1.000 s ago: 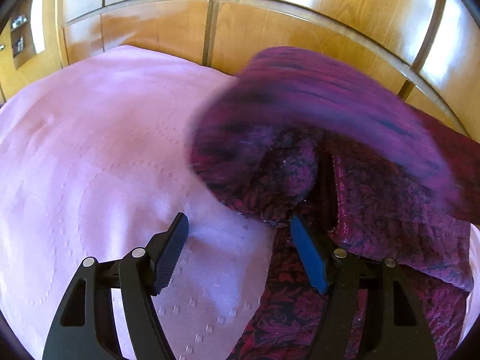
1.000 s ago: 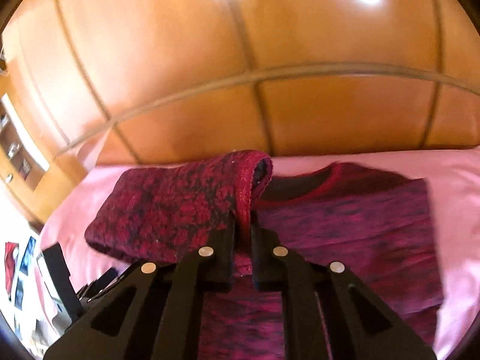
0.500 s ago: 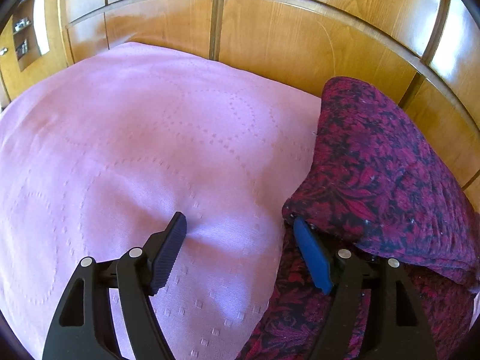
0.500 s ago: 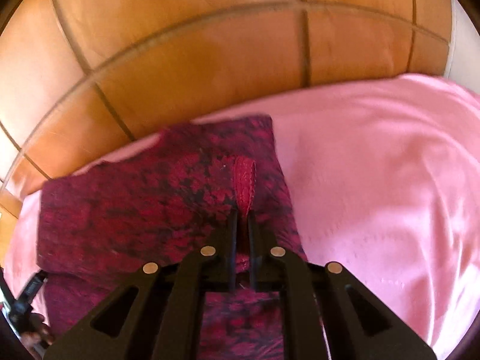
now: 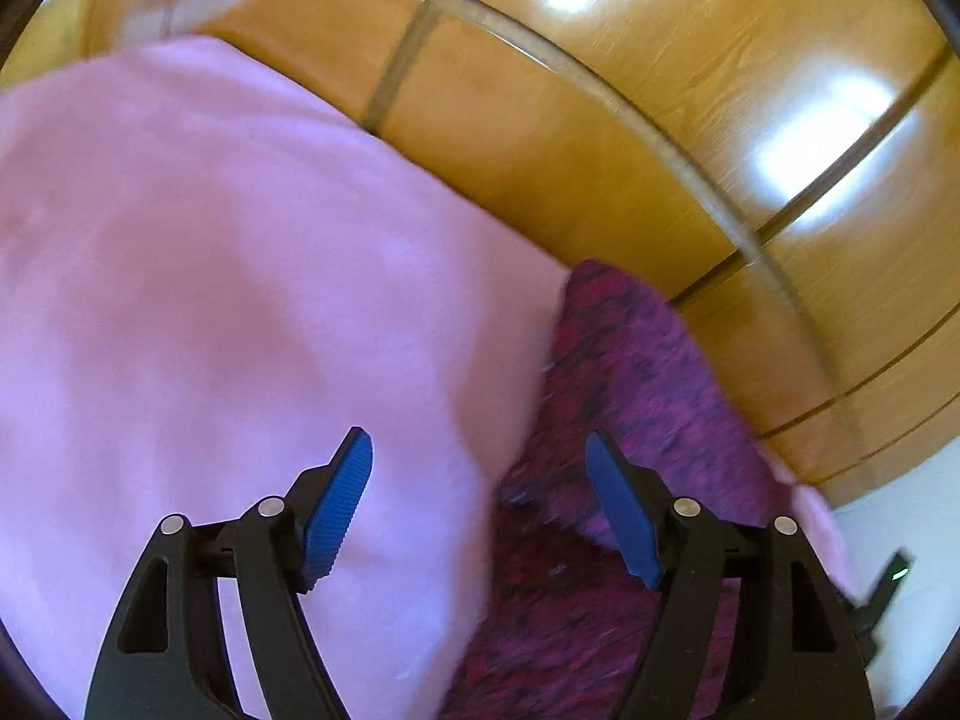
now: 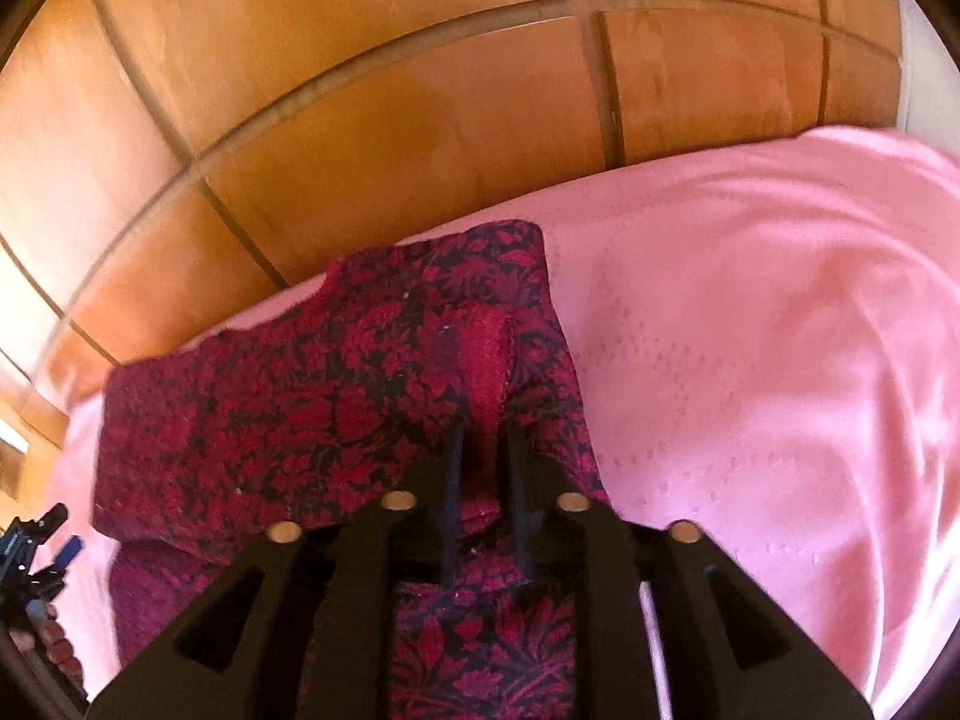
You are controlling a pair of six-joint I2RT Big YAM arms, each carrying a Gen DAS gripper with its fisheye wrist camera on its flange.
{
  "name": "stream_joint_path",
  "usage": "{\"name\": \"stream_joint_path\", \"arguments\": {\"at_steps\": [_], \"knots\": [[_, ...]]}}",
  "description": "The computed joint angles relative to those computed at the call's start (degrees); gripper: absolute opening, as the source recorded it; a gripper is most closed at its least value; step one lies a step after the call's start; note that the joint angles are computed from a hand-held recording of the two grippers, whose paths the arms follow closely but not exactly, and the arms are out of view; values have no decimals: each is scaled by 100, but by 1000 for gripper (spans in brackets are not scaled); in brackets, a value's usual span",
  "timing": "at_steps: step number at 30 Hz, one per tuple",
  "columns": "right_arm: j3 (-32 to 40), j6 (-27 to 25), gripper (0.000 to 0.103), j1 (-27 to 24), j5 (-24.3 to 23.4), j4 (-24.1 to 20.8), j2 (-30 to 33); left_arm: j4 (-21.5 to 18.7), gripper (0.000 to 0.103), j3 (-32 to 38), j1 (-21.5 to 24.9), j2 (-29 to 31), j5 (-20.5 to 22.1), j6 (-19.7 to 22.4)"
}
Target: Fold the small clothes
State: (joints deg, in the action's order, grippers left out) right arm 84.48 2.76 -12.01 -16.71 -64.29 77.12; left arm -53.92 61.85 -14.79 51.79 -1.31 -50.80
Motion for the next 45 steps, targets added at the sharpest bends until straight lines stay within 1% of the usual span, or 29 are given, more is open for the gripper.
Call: {"name": "stream_joint_path", "arguments": {"at_steps": [1,2,6,8,11,16,17,18,19,20,21,22,23,24,26,28,30,31,32,33,34,35,36,37,38,40,41,43,45], "knots": [[0,97,42,-36,-21,47,-55,182,73,7,224,97,465,62],[-27,130,45,-46,9,107,-117,265,73,30,355,190,712,76],[-24,-41,46,23,-50,265,-358,681,73,118,723,626,1403,-17],[22,-185,48,156,-98,286,-378,894,73,187,910,892,1809,-197],[75,-370,52,389,-59,295,-322,1169,73,281,1027,1180,2174,-334],[87,-478,53,647,179,345,-130,1195,72,587,991,1664,2530,-344],[85,-496,53,689,218,339,-92,1195,61,644,958,1750,2528,-339],[60,-526,53,734,293,344,-70,1245,39,700,903,1824,2550,-238],[37,-575,53,743,346,350,-47,1186,34,764,878,1870,2505,-145],[16,-618,53,764,405,353,-36,1102,25,814,766,1839,2176,-36],[-30,-668,53,789,456,374,-46,1146,21,780,650,1733,1864,109],[-101,-738,53,820,495,399,-85,1142,20,768,590,1671,1660,226],[-180,-811,54,844,512,419,-127,1041,19,758,458,1587,1278,425],[-256,-886,54,875,547,432,-167,836,17,788,314,1573,831,654],[-505,-1059,55,1018,792,633,-285,424,15,843,160,1698,208,889],[-693,-1200,55,1191,1039,848,-366,181,16,917,106,1907,-71,961],[-800,-1329,55,1349,1288,1012,-370,-45,30,1091,17,2078,-503,1048],[-855,-1333,55,1405,1430,1113,-357,-189,33,1184,-45,2120,-698,1080],[-892,-1287,55,1423,1463,1186,-347,-393,38,1319,-148,2163,-1024,1083],[-897,-1237,55,1415,1445,1207,-328,-516,39,1398,-267,2134,-1386,1075],[-892,-1174,55,1385,1379,1207,-311,-541,39,1422,-380,2075,-1693,1093],[-893,-1136,55,1364,1326,1202,-311,-425,39,1377,-570,1912,-2119,1198],[-915,-1128,55,1356,1299,1225,-329,-153,39,1258,-736,1711,-2319,1373],[-935,-1120,55,1358,1293,1249,-349,-10,39,1207,-846,1613,-2372,1481],[-958,-1110,55,1360,1286,1277,-367,164,39,1141,-1006,1504,-2353,1725],[-950,-1088,55,1370,1277,1275,-361,224,39,1035,-1219,1435,-2166,2003],[-929,-1077,55,1371,1262,1259,-345,170,39,986,-1266,1466,-2000,2046],[-902,-1035,56,1314,1137,1230,-323,-67,39,895,-1269,1688,-1870,1965],[-877,-980,56,1195,894,1220,-283,212,39,654,-1218,1707,-1807,1879]]}}
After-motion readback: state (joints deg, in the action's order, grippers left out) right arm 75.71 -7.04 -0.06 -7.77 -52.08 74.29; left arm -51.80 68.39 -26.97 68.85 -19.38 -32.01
